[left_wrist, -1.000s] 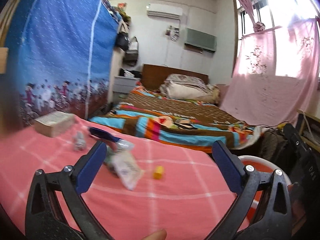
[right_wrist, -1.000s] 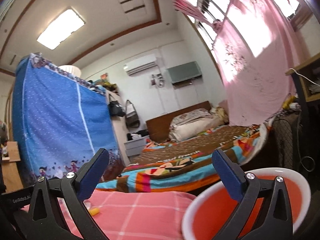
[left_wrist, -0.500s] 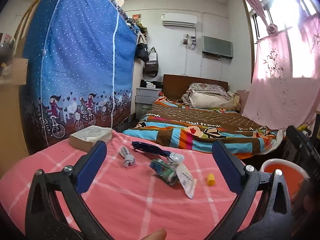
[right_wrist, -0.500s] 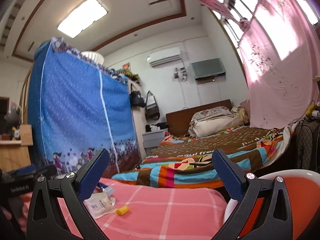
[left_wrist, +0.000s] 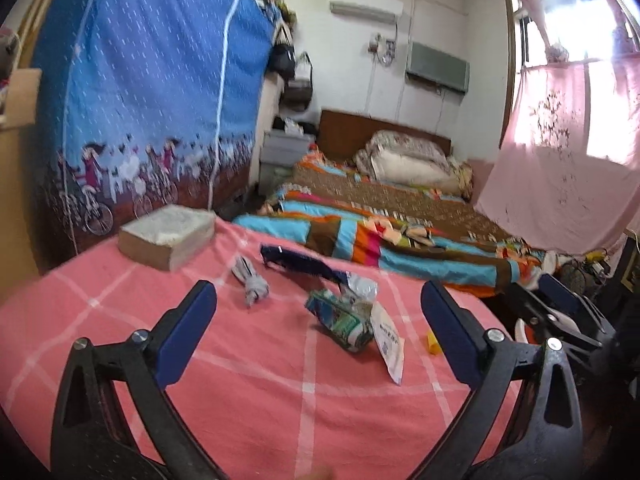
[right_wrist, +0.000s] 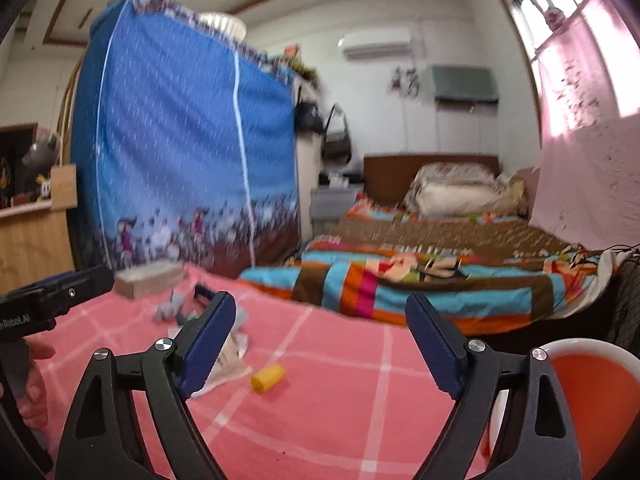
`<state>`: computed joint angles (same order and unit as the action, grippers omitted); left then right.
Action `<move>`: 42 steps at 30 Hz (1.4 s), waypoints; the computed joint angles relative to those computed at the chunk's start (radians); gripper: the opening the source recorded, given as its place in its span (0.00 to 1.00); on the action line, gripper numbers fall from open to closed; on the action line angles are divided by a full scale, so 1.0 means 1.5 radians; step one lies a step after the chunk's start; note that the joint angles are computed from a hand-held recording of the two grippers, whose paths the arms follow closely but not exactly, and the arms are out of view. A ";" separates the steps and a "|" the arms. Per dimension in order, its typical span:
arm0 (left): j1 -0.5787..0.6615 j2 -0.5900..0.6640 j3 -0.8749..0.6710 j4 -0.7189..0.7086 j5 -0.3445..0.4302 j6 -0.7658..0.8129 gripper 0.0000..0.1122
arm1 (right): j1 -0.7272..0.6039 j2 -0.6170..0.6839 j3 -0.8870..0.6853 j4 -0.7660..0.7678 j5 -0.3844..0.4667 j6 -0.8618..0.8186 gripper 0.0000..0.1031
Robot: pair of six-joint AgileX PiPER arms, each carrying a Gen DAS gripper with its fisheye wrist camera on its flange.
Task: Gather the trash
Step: 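Move both open tools back over the bedspread toward the yellow cylinder and paper packet, then grasp the white paper packet with the left tool while the right tool grasps the yellow cylinder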
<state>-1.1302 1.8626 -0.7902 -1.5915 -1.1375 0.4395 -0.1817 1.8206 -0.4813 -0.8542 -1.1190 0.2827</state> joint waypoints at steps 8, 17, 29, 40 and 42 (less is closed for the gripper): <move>0.082 -0.011 -0.007 0.052 0.201 0.039 0.62 | 0.038 0.021 -0.096 -0.126 0.156 0.151 0.62; 0.155 -0.003 -0.025 0.097 0.371 0.065 0.30 | 0.076 0.043 -0.162 -0.237 0.252 0.278 0.47; 0.186 0.006 -0.047 0.123 0.455 0.072 0.10 | 0.095 0.064 -0.209 -0.359 0.277 0.402 0.39; 0.181 0.011 -0.058 0.091 0.445 0.102 0.04 | 0.110 0.069 -0.221 -0.394 0.288 0.430 0.14; 0.175 0.012 -0.062 0.074 0.434 0.120 0.03 | 0.110 0.065 -0.214 -0.382 0.286 0.415 0.14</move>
